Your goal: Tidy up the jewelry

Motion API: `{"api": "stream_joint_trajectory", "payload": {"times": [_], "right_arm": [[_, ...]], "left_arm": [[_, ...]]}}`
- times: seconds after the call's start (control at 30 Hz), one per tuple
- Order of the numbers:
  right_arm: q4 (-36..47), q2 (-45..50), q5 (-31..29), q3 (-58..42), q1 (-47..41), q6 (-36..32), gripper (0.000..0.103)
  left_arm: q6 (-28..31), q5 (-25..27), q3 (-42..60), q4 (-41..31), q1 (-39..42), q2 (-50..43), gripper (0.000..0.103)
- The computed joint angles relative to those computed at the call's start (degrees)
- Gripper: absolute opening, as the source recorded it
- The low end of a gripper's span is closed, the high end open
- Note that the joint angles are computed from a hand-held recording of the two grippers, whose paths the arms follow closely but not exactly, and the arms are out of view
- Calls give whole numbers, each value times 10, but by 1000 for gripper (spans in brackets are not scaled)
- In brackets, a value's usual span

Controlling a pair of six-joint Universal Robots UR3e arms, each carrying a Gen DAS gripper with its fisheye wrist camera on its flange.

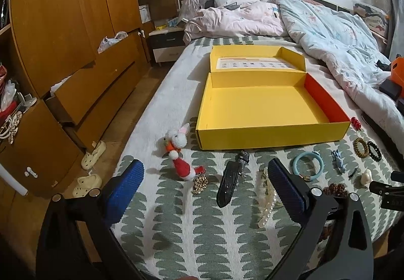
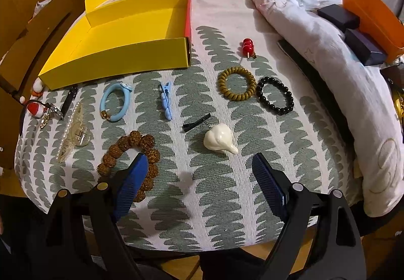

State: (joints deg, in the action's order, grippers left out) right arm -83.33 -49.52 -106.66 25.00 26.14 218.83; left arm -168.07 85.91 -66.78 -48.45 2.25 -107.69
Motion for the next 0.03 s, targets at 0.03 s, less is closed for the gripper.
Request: {"api": "stream_joint_trajectory", "payload": {"times": [0.03], "right_arm": [[0,0,1,0,0,0,86]], "left_arm": [[0,4,0,1,-1,-1,97]]}}
